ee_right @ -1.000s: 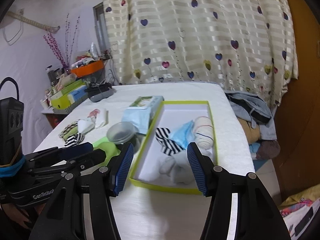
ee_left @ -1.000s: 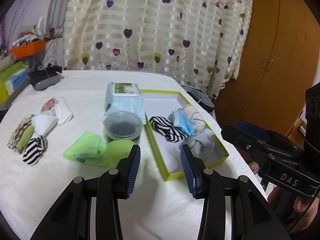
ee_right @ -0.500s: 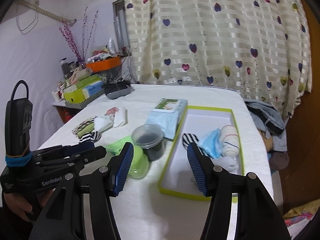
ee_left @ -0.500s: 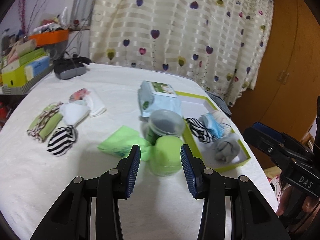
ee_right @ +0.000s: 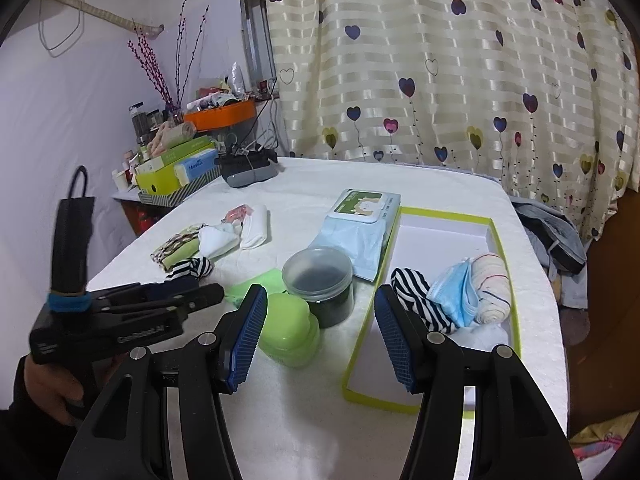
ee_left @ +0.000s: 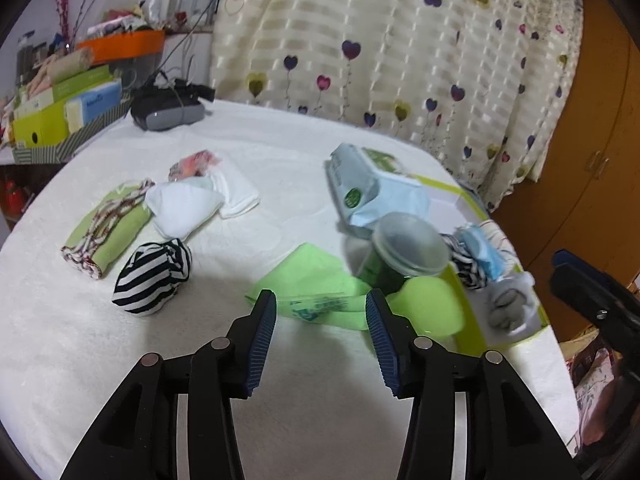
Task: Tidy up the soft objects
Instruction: 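Withdraw both open tools from the box toward the remaining soft items, then grasp the lime-green cloth with the left tool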
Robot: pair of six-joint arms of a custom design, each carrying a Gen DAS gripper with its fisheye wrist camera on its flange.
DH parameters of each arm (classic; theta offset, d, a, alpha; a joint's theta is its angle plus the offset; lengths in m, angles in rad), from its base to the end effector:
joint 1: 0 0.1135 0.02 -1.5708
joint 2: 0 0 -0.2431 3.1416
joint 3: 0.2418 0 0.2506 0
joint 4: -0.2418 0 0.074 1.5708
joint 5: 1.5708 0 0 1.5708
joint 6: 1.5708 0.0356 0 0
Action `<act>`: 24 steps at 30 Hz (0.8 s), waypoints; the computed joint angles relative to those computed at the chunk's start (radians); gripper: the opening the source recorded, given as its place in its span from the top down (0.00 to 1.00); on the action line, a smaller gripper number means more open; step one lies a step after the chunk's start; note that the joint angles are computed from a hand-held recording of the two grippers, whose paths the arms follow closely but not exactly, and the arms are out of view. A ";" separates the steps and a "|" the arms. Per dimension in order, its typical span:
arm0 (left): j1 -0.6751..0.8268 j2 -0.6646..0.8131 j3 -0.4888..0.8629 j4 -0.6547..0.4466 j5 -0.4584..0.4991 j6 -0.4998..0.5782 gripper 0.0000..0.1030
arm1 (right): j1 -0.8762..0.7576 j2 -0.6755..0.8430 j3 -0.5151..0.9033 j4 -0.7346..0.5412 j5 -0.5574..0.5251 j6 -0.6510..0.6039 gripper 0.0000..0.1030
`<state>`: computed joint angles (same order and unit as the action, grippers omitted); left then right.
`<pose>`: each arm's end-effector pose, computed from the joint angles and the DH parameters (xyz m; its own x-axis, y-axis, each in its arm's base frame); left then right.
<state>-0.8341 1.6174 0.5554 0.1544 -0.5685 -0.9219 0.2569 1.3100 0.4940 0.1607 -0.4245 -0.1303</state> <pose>0.1931 -0.1844 0.0911 -0.6399 -0.2940 -0.7101 -0.1792 0.9556 -0.2341 0.2401 0.0782 0.1474 -0.5133 -0.2572 -0.8188 -0.6193 0.7715 0.1458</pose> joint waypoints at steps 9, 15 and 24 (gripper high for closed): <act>0.135 0.148 0.033 0.109 0.133 0.058 0.44 | 0.019 0.143 0.073 0.039 -0.004 0.006 0.45; 0.165 0.235 0.080 0.131 0.185 0.084 0.41 | 0.014 0.207 0.111 0.051 -0.023 0.006 0.45; 0.128 0.277 0.170 0.004 0.097 0.070 0.64 | 0.012 0.231 0.130 0.057 -0.037 0.012 0.45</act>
